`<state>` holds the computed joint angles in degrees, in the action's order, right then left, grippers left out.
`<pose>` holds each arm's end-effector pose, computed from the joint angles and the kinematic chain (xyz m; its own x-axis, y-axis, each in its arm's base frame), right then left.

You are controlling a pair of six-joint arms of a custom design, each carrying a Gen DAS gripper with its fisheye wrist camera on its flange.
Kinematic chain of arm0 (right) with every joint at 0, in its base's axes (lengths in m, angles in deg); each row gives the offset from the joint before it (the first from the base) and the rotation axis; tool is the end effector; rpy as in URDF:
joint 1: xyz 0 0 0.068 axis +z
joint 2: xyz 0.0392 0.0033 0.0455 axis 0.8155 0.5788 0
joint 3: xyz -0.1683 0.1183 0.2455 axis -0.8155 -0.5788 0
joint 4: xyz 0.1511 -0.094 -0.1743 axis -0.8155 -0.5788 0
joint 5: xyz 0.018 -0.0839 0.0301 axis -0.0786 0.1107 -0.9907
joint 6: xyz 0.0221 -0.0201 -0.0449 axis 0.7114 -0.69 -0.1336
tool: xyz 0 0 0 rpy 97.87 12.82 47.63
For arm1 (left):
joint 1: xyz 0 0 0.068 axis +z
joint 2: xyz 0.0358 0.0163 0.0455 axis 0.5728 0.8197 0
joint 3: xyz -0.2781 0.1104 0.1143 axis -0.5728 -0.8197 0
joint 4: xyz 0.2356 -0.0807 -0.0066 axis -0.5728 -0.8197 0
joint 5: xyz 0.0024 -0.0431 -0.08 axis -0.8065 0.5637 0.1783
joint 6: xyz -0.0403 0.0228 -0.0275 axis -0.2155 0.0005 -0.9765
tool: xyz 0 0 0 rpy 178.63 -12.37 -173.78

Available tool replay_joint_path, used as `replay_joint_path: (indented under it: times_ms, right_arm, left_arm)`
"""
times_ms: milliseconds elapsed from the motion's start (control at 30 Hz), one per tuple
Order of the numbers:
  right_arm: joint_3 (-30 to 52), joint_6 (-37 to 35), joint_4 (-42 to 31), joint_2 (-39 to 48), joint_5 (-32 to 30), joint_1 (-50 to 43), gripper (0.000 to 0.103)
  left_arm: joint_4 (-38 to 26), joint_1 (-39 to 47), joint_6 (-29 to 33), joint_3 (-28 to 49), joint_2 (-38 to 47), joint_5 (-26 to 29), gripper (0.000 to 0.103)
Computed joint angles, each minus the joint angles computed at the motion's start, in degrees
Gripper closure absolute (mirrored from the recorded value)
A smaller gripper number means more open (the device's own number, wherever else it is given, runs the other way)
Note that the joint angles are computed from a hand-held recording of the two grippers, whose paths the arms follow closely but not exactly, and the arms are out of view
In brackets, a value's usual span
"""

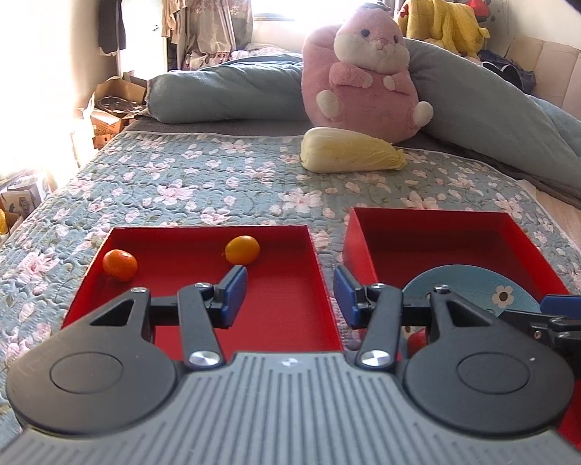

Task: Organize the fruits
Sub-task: 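Move both open tools back over the fruit tray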

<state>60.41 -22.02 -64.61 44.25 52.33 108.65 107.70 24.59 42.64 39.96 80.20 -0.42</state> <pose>0.2040 0.2404 0.2194 -0.5990 0.1948 -0.7767 0.1655 0.9791 0.1179 0.3469 -0.0677 0.2011 -0.5218 0.1351 -0.8423 0.2950 0.9550 -0.0295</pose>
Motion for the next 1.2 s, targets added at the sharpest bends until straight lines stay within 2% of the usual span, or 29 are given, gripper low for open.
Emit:
replay_joint_path:
  times_ms: [533, 767, 867, 1067, 1200]
  right_arm:
    - [14.1, -10.1, 5.2, 9.1, -4.0, -2.0, 0.039]
    - [24.5, -20.0, 6.6, 16.3, -11.0, -4.2, 0.039]
    - [30.1, -23.6, 4.8, 19.9, -14.2, -5.3, 0.039]
    - [35.2, -24.1, 3.4, 24.2, -17.8, -6.9, 0.04]
    - [35.7, -22.7, 3.9, 25.4, -19.2, -7.7, 0.04]
  left_arm:
    - [-0.9, 5.9, 0.4, 1.7, 2.9, -4.0, 0.047]
    - [-2.2, 7.4, 0.5, 6.2, 8.2, -9.7, 0.047]
    - [-3.3, 8.5, 0.4, 9.3, 10.9, -10.0, 0.047]
    - [-3.3, 8.6, 1.5, 13.6, 15.0, -9.8, 0.047]
    - [-5.6, 7.7, 1.7, 17.2, 18.2, -14.8, 0.048]
